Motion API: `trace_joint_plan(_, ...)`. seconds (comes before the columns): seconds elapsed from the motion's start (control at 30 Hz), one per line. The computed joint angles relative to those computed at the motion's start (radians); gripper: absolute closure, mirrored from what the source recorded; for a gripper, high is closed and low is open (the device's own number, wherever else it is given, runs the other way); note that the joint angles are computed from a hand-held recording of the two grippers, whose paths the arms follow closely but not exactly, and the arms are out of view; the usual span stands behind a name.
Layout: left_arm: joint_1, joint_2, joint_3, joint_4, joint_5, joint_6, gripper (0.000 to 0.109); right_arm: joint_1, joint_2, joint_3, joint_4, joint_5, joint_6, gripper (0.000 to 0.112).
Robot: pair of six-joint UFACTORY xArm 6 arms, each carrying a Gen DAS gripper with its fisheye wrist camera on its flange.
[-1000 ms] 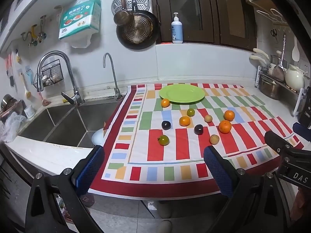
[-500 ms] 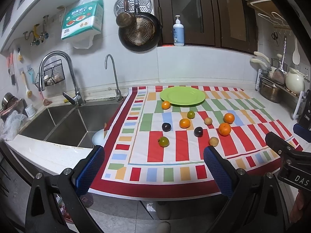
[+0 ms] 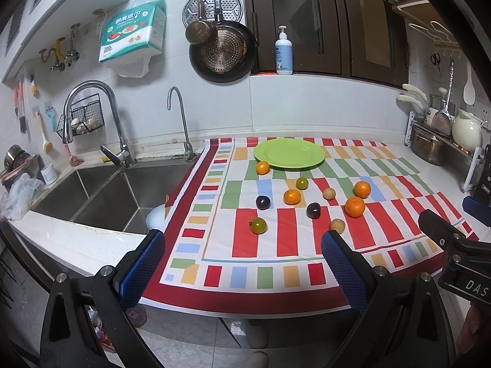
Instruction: Organize fruits
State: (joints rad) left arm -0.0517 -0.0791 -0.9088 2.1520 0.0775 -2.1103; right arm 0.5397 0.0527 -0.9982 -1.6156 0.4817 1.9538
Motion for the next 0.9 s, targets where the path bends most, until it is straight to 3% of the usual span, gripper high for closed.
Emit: trace_joint_plan(0.9, -0.021, 0.018, -0.016, -0.002, 0.021, 0.002, 0.006, -0.005, 0.004, -0.004, -0.001, -0.007, 0.003, 0.01)
